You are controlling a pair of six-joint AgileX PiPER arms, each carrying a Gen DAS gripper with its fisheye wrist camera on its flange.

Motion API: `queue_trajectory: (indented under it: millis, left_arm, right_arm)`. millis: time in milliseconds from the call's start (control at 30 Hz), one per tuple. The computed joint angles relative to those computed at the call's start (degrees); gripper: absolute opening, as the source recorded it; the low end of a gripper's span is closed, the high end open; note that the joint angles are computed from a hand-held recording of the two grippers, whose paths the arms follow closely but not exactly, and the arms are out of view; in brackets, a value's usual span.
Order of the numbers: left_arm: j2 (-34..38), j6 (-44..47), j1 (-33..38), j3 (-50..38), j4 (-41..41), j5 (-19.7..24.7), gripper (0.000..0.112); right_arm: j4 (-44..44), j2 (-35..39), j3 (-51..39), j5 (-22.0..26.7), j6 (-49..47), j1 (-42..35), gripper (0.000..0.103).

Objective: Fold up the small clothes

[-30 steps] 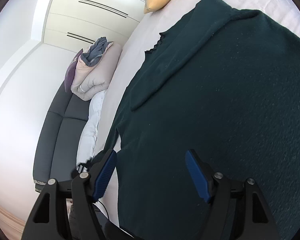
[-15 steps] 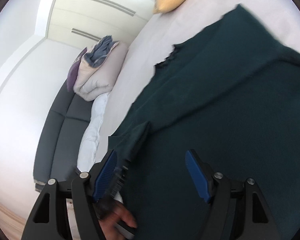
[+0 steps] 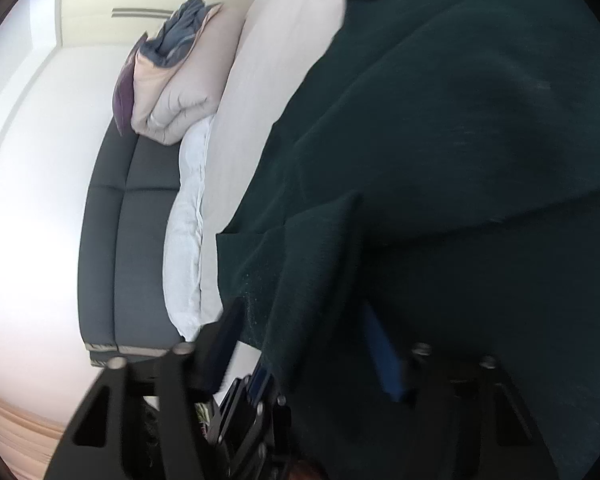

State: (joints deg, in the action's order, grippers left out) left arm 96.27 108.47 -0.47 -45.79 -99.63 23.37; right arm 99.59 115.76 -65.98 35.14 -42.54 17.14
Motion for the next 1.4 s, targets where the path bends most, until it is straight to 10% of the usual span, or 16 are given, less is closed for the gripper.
queue_trajectory:
  millis: [200, 300, 400, 533, 967, 1400]
  left_arm:
    - [-1.3, -8.79, 4.84, 0.35, 8.59, 6.39, 0.015]
    - [-1.85, -15.76, 9.3, -1.0, 13.53, 14.43, 0.028]
    - [-5.0, -17.7, 15.22, 0.79, 12.0, 22.93, 0.077]
    - [-7.61, -17.58, 21.45, 2.4, 10.64, 31.04, 0.079]
    - [2.98, -34.72, 28.76, -7.42, 16.91, 29.05, 0.079]
    - [10.05, -53.92, 17.39, -33.78, 37.19, 25.8, 0.078]
  right_arm:
    - [-19.17, -0.42, -6.72, -6.05, 10.55, 3.16, 0.01]
    - [-25.79, -4.45, -5.03, -9.42, 12.65, 4.12, 0.009]
    - [-33.09, -10.1, -1.15, -13.17, 17.09, 3.06, 0.009]
    - [-40.08, -16.2, 4.0, -13.92, 20.31, -1.83, 0.009]
    - [-74.64, -19.39, 7.26, -12.67, 46.09, -13.48, 0.009]
    - [-80.12, -15.36, 4.24, -11.68, 49.3, -15.06, 0.009]
